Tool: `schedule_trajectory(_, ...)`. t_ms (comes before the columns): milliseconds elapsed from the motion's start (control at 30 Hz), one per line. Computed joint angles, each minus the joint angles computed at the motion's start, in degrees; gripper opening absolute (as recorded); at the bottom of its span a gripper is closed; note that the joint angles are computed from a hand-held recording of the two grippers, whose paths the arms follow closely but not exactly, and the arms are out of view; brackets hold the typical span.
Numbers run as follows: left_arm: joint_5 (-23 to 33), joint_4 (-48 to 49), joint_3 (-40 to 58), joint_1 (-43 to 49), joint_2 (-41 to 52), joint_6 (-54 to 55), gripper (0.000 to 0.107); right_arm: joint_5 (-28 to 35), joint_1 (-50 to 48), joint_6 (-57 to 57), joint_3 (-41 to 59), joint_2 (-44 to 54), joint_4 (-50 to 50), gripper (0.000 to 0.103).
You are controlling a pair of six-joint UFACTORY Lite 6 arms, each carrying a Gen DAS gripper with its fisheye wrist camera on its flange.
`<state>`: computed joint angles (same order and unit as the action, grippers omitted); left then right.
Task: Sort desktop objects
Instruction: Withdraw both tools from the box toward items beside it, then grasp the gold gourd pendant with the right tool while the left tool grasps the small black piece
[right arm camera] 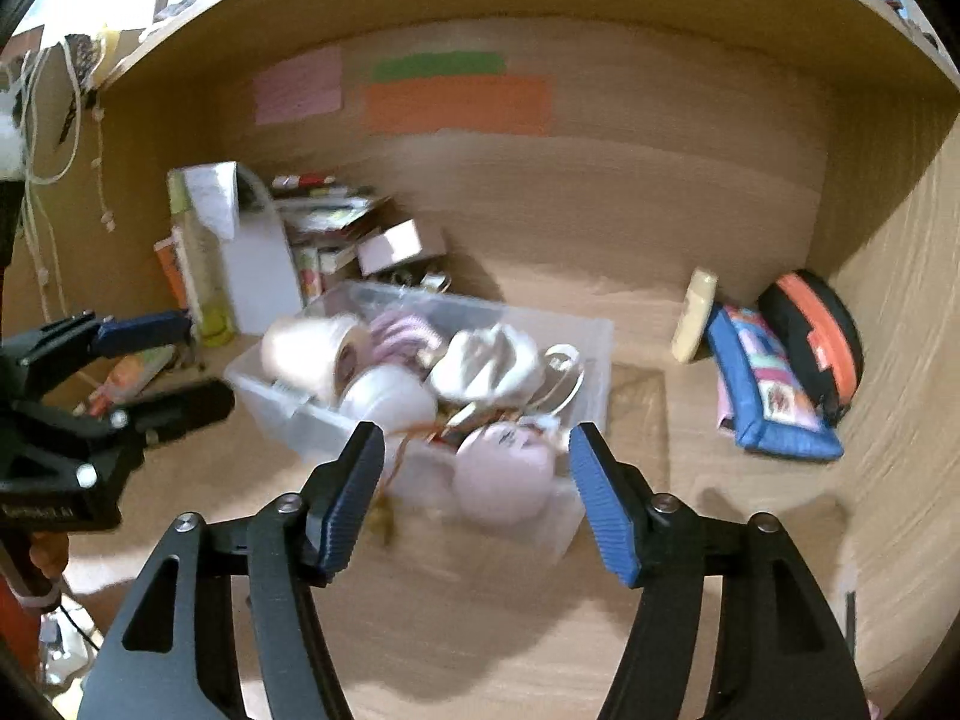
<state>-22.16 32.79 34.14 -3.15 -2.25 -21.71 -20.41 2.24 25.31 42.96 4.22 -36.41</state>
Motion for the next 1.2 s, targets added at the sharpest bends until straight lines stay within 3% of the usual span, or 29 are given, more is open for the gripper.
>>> schedule_trajectory(300,-6.7,8.2,-8.9,7.0,2.7,-5.8,0.079,2.9,6.0,0.8,4.8,12.0,-1.0,0.06)
schedule_trajectory(367,-7.8,7.4,-10.3,7.5,3.0,-4.4,0.079,4.5,7.3,0.3,7.9,15.9,-0.5,0.057)
schedule_trajectory(467,-9.1,6.3,-11.7,7.4,4.1,-2.6,0.079,6.9,8.7,4.9,13.4,21.2,-6.0,0.044)
schedule_trajectory(567,-8.9,5.5,-11.7,6.2,6.1,-0.8,0.062,9.0,9.7,11.0,18.3,25.5,-12.7,0.035)
schedule_trajectory(733,-9.4,5.3,-10.5,5.0,9.9,-0.1,0.061,11.3,11.6,11.8,22.9,29.7,-14.6,0.031)
schedule_trajectory(900,-8.6,2.1,-9.7,1.7,11.3,1.0,0.06,10.5,11.8,12.7,24.0,31.5,-16.1,0.017)
schedule_trajectory(1067,-7.3,-4.4,-8.5,-3.2,13.3,4.6,0.052,8.0,10.6,11.1,20.6,29.0,-15.4,0.017)
schedule_trajectory(1167,-7.2,-10.4,-8.6,-6.1,13.4,8.8,0.04,5.4,9.0,9.8,16.6,25.5,-14.6,0.017)
schedule_trajectory(1200,-7.2,-11.1,-8.5,-6.5,13.5,9.0,0.031,4.6,8.4,9.7,15.3,24.3,-14.7,0.017)
